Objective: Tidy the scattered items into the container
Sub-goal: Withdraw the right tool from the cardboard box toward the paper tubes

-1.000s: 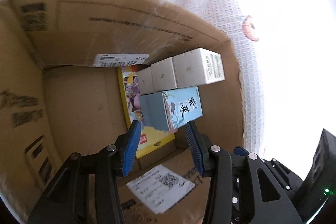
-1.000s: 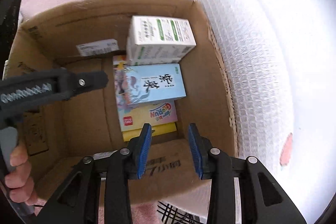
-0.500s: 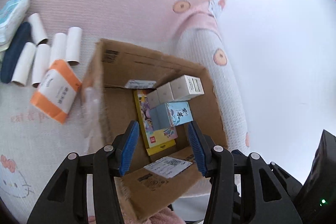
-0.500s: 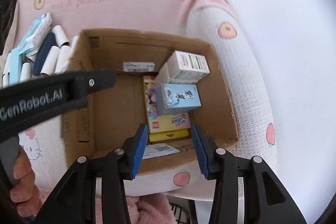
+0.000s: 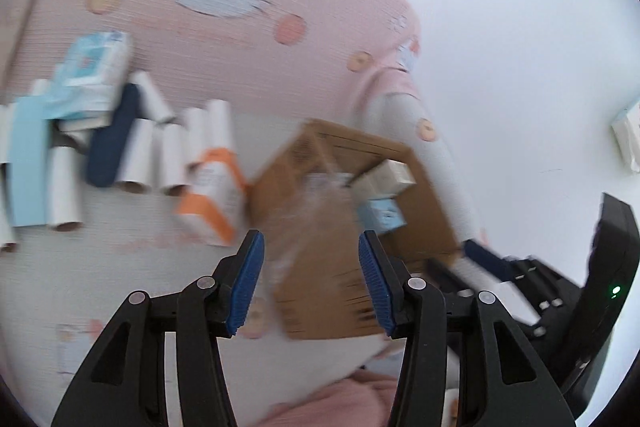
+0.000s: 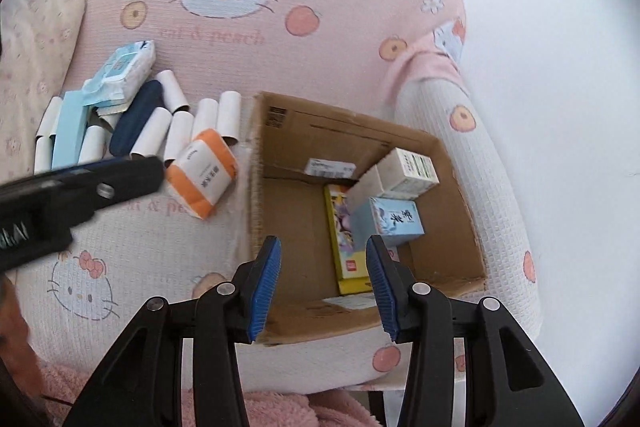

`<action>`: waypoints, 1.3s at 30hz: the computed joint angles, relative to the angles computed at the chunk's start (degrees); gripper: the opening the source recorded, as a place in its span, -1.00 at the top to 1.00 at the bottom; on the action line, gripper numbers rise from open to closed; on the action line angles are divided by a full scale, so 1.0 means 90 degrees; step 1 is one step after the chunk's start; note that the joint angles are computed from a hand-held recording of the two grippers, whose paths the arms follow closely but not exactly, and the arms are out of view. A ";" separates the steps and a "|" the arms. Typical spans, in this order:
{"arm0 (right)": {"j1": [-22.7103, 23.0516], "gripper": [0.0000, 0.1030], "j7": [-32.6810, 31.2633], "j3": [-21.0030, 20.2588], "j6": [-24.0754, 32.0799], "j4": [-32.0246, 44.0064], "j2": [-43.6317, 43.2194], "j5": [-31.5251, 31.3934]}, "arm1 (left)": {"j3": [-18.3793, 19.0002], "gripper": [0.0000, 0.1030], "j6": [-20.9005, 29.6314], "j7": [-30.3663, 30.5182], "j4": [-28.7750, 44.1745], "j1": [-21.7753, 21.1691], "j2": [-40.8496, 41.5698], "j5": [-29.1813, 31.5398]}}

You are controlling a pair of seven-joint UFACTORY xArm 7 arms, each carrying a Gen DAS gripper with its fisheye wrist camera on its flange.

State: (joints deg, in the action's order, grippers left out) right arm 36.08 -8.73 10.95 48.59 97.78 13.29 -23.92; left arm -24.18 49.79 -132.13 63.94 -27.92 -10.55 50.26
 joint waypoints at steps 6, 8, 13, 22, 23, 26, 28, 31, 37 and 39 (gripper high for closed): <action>0.0074 0.20 0.1850 0.0037 -0.2400 -0.2077 -0.1180 -0.2356 | -0.0371 -0.04 0.0051 -0.0422 -0.1348 0.0019 -0.1306 -0.0373; -0.0050 0.19 0.2153 0.0198 -0.2729 -0.2355 -0.1358 -0.2569 | -0.0503 -0.04 0.0260 -0.0203 -0.1642 -0.0003 -0.1706 -0.0630; -0.0139 0.03 0.1447 0.0540 -0.2771 -0.2366 -0.1179 -0.1407 | -0.0725 -0.05 0.0827 0.0560 -0.2073 -0.0031 -0.2327 -0.1355; 0.0212 0.02 0.0702 0.0596 -0.3076 -0.2116 -0.0394 0.0468 | -0.0678 -0.20 0.0375 0.1703 -0.3025 0.0040 -0.3127 -0.2252; 0.0231 0.00 0.0666 0.0620 -0.3232 -0.2108 -0.0301 0.0662 | -0.0694 -0.21 0.0189 0.1721 -0.3151 0.0100 -0.3212 -0.2288; 0.0083 -0.18 0.0044 0.0948 -0.3432 -0.1968 -0.0001 0.1818 | -0.0742 -0.27 -0.0308 0.1766 -0.3519 0.0339 -0.3477 -0.2397; -0.0111 -0.26 -0.0654 0.1342 -0.3251 -0.1608 0.0375 0.2827 | -0.0763 -0.28 -0.0514 0.1781 -0.3754 0.0528 -0.3657 -0.2538; 0.0210 -0.26 -0.0651 0.1192 -0.2712 -0.0825 0.0985 0.3103 | -0.0865 -0.28 -0.0730 0.1607 -0.4099 0.0851 -0.4060 -0.2695; 0.0553 -0.27 -0.0562 0.1070 -0.2026 0.0558 0.2099 0.3529 | -0.0772 -0.38 -0.0665 0.1956 -0.4552 0.1271 -0.4652 -0.2802; 0.0633 -0.27 -0.0546 0.1043 -0.1700 0.1028 0.2416 0.3634 | -0.0657 -0.39 -0.0884 0.1919 -0.4870 0.1397 -0.4944 -0.2882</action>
